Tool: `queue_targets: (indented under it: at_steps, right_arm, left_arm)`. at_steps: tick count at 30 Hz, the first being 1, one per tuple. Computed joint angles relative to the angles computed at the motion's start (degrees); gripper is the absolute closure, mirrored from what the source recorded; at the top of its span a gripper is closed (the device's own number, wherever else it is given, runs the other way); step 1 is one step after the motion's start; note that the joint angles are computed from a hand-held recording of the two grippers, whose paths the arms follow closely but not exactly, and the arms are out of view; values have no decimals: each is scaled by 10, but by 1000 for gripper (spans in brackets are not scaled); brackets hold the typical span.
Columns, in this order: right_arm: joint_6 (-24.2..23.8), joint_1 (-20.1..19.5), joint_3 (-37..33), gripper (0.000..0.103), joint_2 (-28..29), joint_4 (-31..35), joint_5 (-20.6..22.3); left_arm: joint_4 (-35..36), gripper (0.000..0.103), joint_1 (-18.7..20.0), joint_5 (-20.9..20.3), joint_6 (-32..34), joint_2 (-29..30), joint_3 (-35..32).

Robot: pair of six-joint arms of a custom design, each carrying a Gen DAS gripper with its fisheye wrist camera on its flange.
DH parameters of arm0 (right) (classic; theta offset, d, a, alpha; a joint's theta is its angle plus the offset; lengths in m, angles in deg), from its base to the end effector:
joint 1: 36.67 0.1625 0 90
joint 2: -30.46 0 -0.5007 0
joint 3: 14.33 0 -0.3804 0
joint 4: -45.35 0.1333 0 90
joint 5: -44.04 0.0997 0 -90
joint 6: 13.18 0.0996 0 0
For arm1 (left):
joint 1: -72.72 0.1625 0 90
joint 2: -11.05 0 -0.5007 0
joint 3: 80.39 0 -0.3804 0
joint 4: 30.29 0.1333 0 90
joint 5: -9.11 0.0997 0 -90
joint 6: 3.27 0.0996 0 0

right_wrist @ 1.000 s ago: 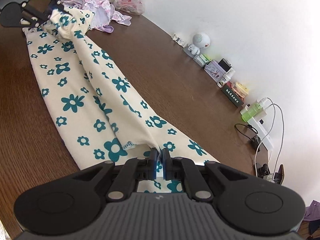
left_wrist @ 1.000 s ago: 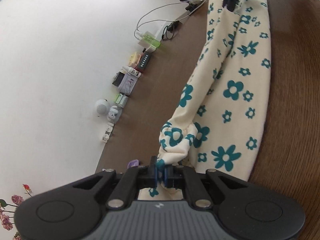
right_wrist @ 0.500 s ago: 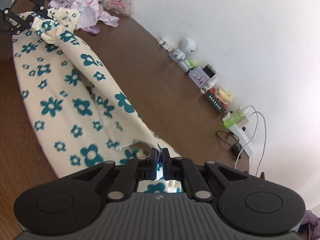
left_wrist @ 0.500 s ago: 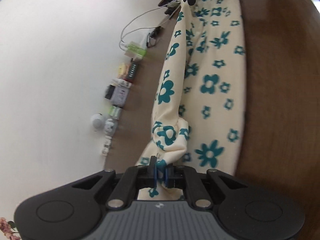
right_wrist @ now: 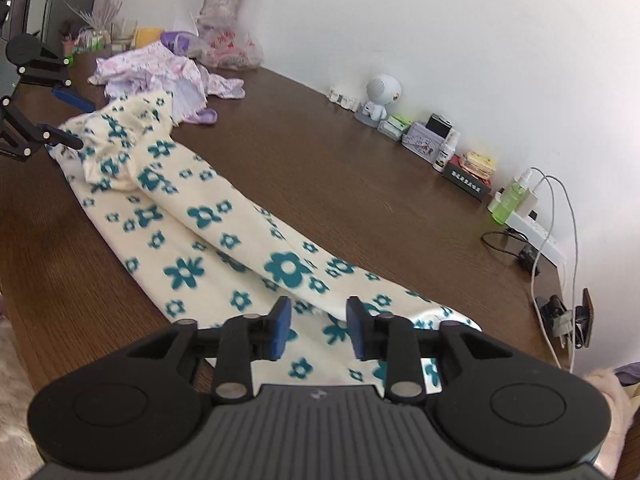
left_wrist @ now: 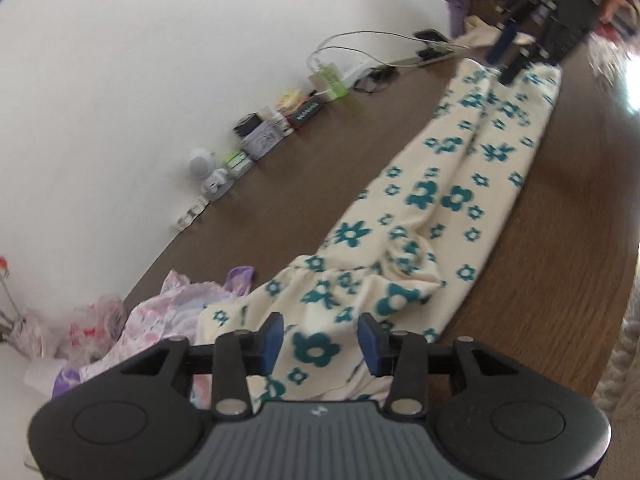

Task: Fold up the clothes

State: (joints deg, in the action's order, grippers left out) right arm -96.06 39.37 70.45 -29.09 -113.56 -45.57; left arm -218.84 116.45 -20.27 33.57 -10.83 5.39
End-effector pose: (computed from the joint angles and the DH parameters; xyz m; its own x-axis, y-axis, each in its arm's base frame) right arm -0.0482 -0.7493 0.4288 -0.2935 -0.6671 0.6847 -0.9425 0.3218 -0.0905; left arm -0.3839 -0.6718 0.0240 -0.2015 0.3506 -0.9146 0.8937 0.4479 -0.0252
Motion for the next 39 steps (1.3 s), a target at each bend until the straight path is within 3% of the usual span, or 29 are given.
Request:
queue_targets:
  at_steps: [4,7,11,13,14,17,20,25,28,32,34,35,36,39]
  right_arm:
    - [26,15,-11,67,16,35,20]
    - [62,27,-29,67,36,59,31]
    - [90,37,-39,66,62,44,22]
    - [104,38,-42,66,71,41,13]
    - [108,38,-41,66,74,36,8]
    - [106,37,-32,66,80,11,-11]
    - [107,34,-27,66,81,7,-17]
    - [111,28,-24,64,80,5,-6]
    - [112,26,-23,64,79,5,-1]
    - [107,25,-18,62,75,-1,-4]
    - [106,24,-12,62,67,1,2]
    - [109,23,-13,62,62,10,9]
    - [112,22,-14,60,58,19,16]
    - [122,23,-21,56,55,38,25]
  left_arm:
    - [78,51,24,-5,-176,-37,-23]
    - [182,51,55,-49,-323,-57,-53]
    - [295,56,91,-93,-459,-53,-103]
    - [287,100,107,-151,-487,-59,-104]
    - [261,103,109,-173,-496,-66,-91]
    - [145,103,91,-172,-467,-89,-25]
    - [83,103,74,-149,-496,-112,40]
    - [103,103,84,-139,-583,-117,73]
    - [95,103,90,-122,-580,-106,66]
    - [115,90,74,-33,-565,-98,56]
    - [63,86,53,11,-484,-87,58]
    - [31,75,44,14,-431,-82,58]
    - [10,57,36,-7,-381,-79,58]
    - [21,31,22,-94,-273,-69,43]
